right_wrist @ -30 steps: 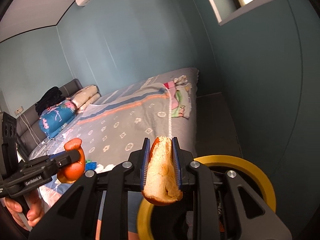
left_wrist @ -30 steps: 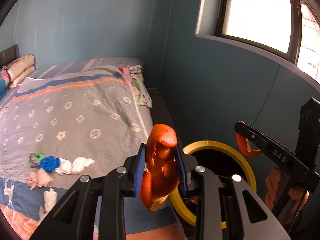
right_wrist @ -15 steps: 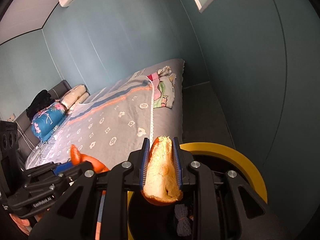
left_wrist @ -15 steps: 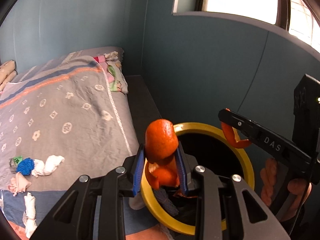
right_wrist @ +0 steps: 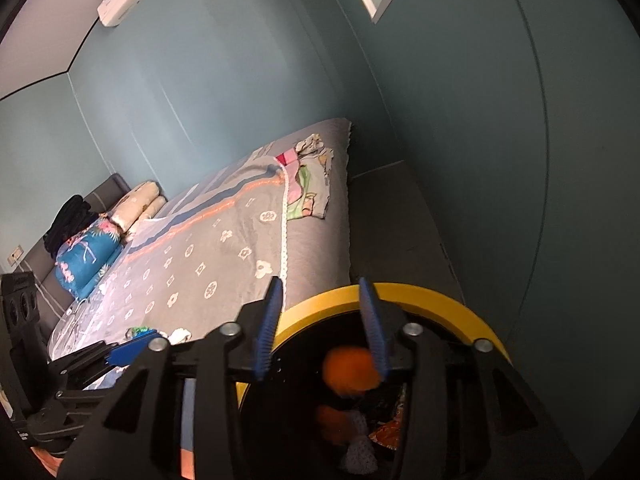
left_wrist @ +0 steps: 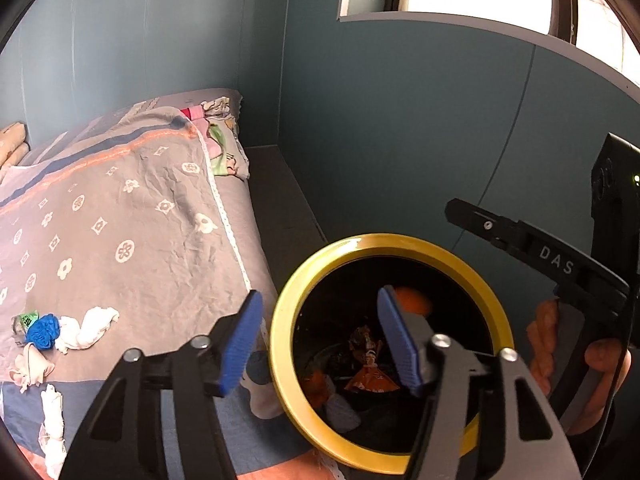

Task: Collect trash
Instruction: 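Open both tools over the bin to drop the peel and bread, then move both tools back over the remaining trash on the bed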

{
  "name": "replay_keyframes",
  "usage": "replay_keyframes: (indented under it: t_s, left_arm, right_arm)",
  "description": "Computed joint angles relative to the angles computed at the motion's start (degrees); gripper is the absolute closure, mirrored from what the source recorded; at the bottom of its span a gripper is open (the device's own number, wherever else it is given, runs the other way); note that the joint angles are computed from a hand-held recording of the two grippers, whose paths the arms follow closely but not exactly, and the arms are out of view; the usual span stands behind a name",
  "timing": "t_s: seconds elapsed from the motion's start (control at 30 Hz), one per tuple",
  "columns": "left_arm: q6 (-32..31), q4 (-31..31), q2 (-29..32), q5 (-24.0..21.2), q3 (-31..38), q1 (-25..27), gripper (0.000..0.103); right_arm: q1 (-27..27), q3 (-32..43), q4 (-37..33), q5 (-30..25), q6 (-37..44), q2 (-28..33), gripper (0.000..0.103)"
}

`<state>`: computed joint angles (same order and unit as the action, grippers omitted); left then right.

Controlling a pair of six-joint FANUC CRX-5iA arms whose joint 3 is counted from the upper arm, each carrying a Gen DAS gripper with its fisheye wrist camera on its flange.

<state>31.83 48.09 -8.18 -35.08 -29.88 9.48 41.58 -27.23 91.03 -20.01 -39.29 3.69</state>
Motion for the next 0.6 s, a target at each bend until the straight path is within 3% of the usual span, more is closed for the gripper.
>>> replay_keyframes:
  t_s: [0.13, 0.27, 0.6]
  left_arm:
    - [0.89, 0.25, -0.63, 0.97, -0.56, 1.30, 0.024]
    - [1.91, -0.59, -1.65, 3.01, -1.17, 2.80, 0.015]
    - [0.97, -1.26, -5.37, 6.03, -2.81, 8.73, 0.010]
  right_arm:
    - [-0.04, -0.40, 1.64, -0.74, -1.62, -0.59, 0.053]
    - [-0.34, -0.43, 3.84, -0.41, -3.20, -0.83, 0.046]
    - [0.20, 3.34, 7.37, 3.47, -3.70, 1.25, 0.038]
